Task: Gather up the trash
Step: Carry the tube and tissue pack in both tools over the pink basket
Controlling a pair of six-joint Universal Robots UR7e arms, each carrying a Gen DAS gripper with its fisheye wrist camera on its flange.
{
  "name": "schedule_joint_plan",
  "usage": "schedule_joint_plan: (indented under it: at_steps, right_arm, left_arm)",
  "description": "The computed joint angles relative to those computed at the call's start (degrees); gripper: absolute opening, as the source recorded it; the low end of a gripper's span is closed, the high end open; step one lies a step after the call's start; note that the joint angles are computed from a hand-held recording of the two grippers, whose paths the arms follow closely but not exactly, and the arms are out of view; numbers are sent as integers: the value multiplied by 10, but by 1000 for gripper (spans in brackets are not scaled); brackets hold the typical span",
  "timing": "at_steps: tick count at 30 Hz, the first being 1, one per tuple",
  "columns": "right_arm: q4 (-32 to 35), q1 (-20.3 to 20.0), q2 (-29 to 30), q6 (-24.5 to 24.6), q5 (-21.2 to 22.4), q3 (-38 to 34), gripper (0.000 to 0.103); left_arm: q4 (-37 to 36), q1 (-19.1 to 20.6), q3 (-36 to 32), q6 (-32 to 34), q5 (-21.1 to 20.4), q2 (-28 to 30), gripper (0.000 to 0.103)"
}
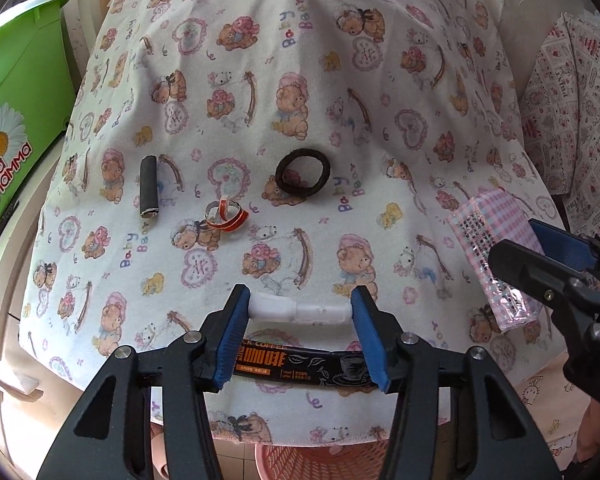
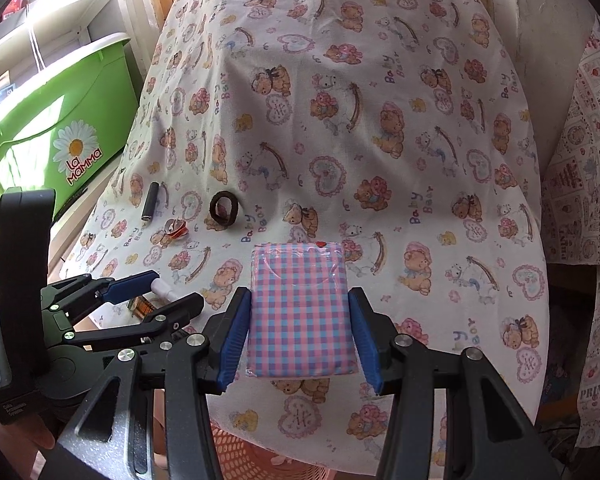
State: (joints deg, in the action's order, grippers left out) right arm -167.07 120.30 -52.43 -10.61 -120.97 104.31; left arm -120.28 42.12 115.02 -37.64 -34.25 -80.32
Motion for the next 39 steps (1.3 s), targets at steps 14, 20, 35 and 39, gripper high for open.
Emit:
schedule_joint_plan:
  at_steps: [14, 20, 35, 39]
  right_arm:
    - [-21, 5, -10, -4, -17, 19, 52]
    - [-32, 11, -11, -16, -16, 26, 52]
    - [-58, 48, -62, -21, 34, 89, 52]
    - [-37, 53, -86, -11, 60, 116, 52]
  left_arm:
    - [60, -50, 26, -63, 68, -68, 50]
    - [113, -65, 32, -108, 79, -92, 51]
    - [347, -114, -13, -272, 35, -135, 51]
    - [450, -136, -14, -368, 15, -136, 51]
